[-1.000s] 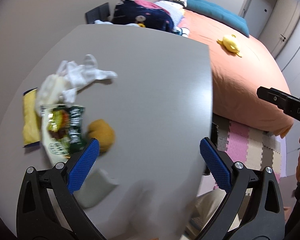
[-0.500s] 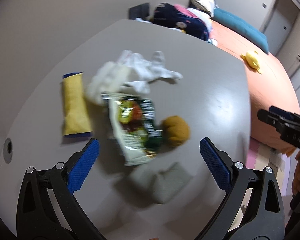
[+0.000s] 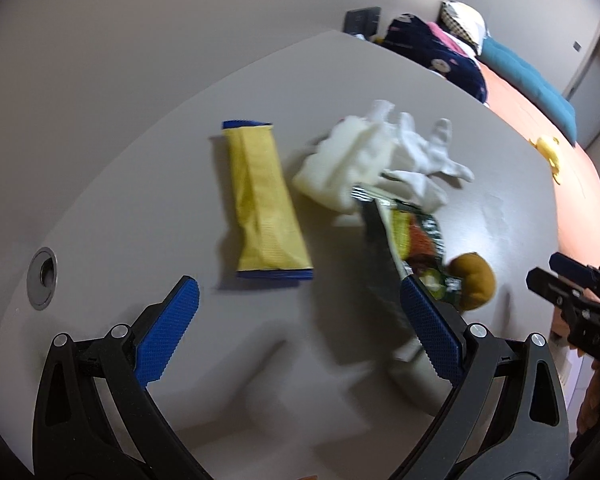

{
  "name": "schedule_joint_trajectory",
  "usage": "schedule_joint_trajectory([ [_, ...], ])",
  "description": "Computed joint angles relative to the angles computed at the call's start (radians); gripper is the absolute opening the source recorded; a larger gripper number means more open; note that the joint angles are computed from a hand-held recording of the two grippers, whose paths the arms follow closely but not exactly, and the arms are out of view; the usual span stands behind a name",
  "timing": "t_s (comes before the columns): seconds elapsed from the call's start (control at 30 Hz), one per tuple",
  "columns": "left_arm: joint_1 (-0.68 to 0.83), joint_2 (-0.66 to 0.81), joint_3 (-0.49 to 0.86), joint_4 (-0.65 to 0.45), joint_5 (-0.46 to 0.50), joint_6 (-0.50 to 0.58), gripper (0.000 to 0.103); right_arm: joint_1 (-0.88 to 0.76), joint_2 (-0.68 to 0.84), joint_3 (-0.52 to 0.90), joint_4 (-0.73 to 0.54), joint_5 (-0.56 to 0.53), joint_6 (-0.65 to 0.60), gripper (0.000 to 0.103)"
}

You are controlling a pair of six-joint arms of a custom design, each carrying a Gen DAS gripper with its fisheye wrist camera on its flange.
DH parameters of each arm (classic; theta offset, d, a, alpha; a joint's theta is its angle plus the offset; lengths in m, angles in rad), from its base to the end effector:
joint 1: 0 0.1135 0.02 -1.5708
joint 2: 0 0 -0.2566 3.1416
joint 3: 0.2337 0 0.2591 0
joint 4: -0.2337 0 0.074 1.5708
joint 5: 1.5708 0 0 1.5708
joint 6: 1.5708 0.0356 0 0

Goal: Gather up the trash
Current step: 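Grasp the yellow snack bar with the left gripper while the right grasps the brown bun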

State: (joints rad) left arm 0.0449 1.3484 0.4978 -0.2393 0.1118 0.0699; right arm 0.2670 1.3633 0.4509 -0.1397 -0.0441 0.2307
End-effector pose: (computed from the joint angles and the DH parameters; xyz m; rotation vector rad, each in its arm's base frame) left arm 0.2253 0.0061 0.1169 0.0696 2.6526 -0.1109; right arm 0.2148 0.0604 0.1068 -0.0633 2.6395 0.2290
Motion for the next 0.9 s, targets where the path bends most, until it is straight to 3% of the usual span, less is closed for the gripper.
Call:
schedule_joint_trajectory([
  [0.47, 0.064, 0.220, 0.098, 0.079, 0.004, 0.009, 0.097, 0.135, 0.191, 0.083, 0.090, -0.001, 0.098, 0.062],
  [0.57, 0.040, 0.242, 0.112, 0.091, -0.030, -0.003, 0.097, 0.138, 0.224, 0.092, 0.104, -0.006, 0.101, 0.058],
  [0.7, -0.005, 0.278, 0.136, 0.109, -0.106, -0.013, 0.097, 0.117, 0.244, 0.096, 0.108, -0.036, 0.090, 0.038],
  [0.8, -0.034, 0.312, 0.161, 0.120, -0.156, -0.025, 0.095, 0.098, 0.239, 0.084, 0.117, -0.060, 0.082, 0.037],
  [0.9, -0.049, 0.352, 0.199, 0.114, -0.184, -0.040, 0.083, 0.081, 0.239, 0.078, 0.125, -0.083, 0.076, 0.037],
])
